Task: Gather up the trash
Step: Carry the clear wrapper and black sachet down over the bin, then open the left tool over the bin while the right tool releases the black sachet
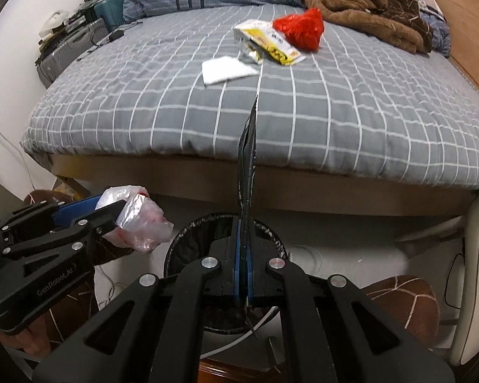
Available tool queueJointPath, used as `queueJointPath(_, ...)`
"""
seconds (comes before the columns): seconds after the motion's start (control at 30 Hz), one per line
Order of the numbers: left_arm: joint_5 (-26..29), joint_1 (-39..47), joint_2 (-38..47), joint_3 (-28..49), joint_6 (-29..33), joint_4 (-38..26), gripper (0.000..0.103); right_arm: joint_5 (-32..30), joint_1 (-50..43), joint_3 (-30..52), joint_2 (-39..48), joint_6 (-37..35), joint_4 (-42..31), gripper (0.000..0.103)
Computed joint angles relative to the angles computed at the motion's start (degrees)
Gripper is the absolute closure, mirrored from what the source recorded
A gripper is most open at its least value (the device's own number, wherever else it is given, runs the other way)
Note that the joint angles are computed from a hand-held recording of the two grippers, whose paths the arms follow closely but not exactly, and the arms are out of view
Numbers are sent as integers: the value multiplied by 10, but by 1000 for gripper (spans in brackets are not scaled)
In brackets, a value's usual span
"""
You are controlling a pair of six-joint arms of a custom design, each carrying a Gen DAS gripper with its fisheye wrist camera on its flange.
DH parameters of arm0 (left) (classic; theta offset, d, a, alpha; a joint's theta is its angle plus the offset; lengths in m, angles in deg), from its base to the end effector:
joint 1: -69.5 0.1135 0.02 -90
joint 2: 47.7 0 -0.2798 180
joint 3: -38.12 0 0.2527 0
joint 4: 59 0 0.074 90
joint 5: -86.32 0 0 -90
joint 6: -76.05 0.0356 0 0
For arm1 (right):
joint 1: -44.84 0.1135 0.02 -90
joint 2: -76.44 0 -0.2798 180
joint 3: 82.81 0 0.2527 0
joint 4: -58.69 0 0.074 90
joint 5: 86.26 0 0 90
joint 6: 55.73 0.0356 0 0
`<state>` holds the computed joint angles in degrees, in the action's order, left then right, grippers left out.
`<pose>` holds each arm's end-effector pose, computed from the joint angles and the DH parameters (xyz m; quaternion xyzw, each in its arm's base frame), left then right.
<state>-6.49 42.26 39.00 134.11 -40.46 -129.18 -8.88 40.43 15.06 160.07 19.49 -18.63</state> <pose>0.2734 -0.1388 0.3379 0.0000 0.9676 -0.0924 0.2348 0.2829 -0.0140 0.3568 -0.1128 0.9604 0.0668 0.2459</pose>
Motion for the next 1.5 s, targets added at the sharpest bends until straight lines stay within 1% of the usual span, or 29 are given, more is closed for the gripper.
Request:
queueJointPath(0.27,13,0,5,-67,-1,44,73,8,3,-66,-1,10,35,101)
queueJointPath(0.3,18,1,9,-78,0,52,73,10,3,-77,0,12,41,101)
queueJointPath(0.4,7,-2,21,-96,11,68,73,16,8,-104,6,16,57,101)
queueJointPath(0.47,15,3,30,-111,12,85,73,23,12,-122,13,17,68,101)
queueJointPath(0.53,12,3,45,-118,18,96,73,25,11,-131,22,19,73,101)
queueJointPath(0.57,20,6,53,-121,17,101,73,27,11,-133,28,21,75,101)
queueJointPath(0.87,59,-9,122,-120,13,129,73,42,4,-152,62,35,100,101)
queueJointPath(1.07,66,-28,162,-109,11,146,73,39,-21,-160,69,37,103,101)
queueJointPath(1.2,71,-30,171,-110,9,153,71,32,-35,-159,70,37,102,101)
queueJointPath(1.27,64,-31,177,-108,7,152,70,35,-31,-161,67,37,103,101)
queueJointPath(1.3,59,-31,177,-109,6,149,67,35,-29,-163,64,35,104,101)
queueJointPath(1.33,56,-30,176,-109,6,149,59,35,-29,-164,63,33,104,101)
queueJointPath(1.37,51,-28,173,-112,4,150,54,34,-31,-164,63,30,105,101)
queueJointPath(1.4,48,-27,168,-114,0,152,47,32,-31,-163,64,32,105,101)
queueJointPath(1.47,43,-24,162,-118,0,154,44,30,-33,-163,64,32,106,101)
queueJointPath(1.5,37,-22,158,-122,0,154,41,30,-33,-163,64,32,107,101)
